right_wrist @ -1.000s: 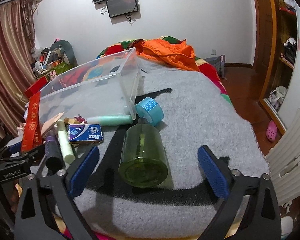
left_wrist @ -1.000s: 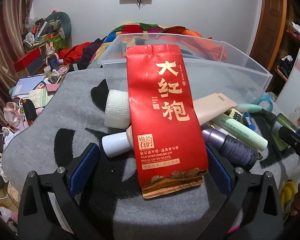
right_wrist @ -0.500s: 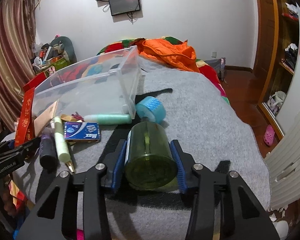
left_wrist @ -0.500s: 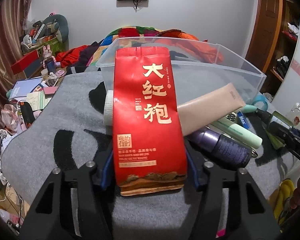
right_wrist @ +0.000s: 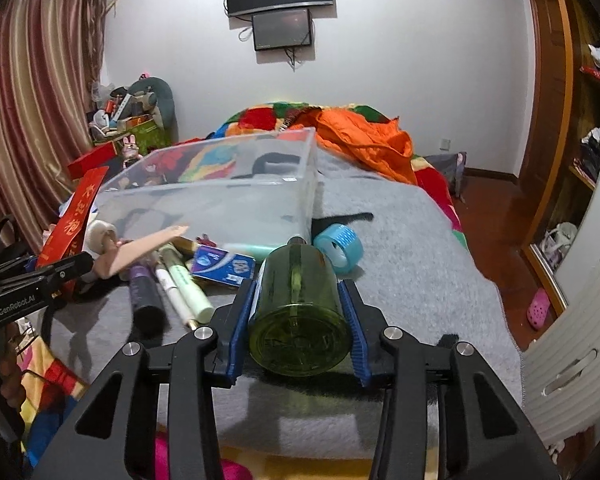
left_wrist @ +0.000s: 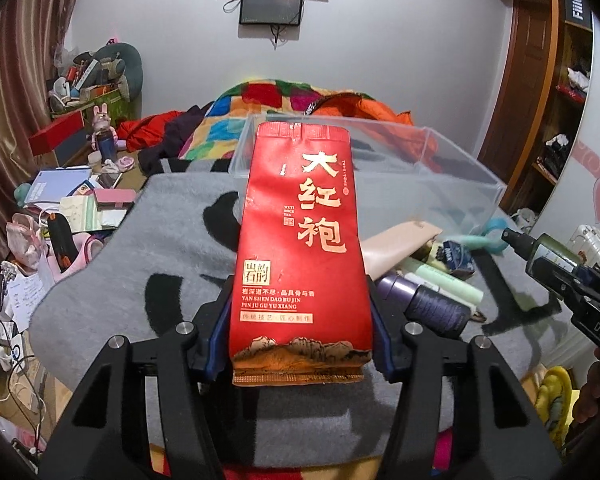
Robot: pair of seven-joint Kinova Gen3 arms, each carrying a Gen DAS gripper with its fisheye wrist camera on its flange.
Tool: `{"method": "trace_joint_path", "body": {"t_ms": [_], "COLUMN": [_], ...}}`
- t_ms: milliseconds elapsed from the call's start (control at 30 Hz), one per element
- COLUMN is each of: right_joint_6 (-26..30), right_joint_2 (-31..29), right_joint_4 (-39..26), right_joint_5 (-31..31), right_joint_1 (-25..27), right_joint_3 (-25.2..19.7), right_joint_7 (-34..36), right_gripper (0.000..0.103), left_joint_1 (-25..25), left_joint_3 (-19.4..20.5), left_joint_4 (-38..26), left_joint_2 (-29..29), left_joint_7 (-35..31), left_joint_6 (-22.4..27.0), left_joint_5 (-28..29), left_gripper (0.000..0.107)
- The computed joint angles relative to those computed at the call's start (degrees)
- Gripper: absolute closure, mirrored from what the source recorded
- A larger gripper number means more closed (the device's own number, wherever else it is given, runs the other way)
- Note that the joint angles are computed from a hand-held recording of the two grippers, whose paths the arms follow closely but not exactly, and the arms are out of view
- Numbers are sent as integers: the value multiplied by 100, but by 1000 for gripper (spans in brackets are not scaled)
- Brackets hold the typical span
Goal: Organize objects
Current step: 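Carry the red tea bag into the clear box with left tool while right tool places the green bottle there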
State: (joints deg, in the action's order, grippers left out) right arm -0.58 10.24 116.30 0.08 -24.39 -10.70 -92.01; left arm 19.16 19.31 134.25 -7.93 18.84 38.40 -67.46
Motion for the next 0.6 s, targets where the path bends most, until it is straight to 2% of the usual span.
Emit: {"method": "trace_joint_path", "body": {"t_ms": [167, 267, 433, 500, 600], "right_joint_6": [-105, -81, 95, 134, 146], "right_joint_2": [-189, -225, -177, -131, -61], "right_joint_4": [64, -1, -286, -409, -591], "right_joint_5": [29, 152, 193, 181, 159], "right_joint_1": [23, 509, 558, 770, 700], "right_joint_3": [-90, -620, -724, -979, -956], "right_joint_7": [-2, -92, -30, 72, 189], "right_gripper": [65, 65, 65, 65, 65], "left_joint_1": [-38, -89, -232, -288, -388], "left_joint_3": [55, 152, 175, 187, 1], "left_joint_4": [-13, -72, -200, -268, -331], "left_joint_2": [-229, -280, -352, -336, -422], "left_joint_7": [-113, -173, -459, -551, -827], "left_joint_6": [17, 94, -9, 10, -292], "left_joint_5": [11, 1, 36, 13, 59], "left_gripper": [51, 51, 51, 51, 51]}}
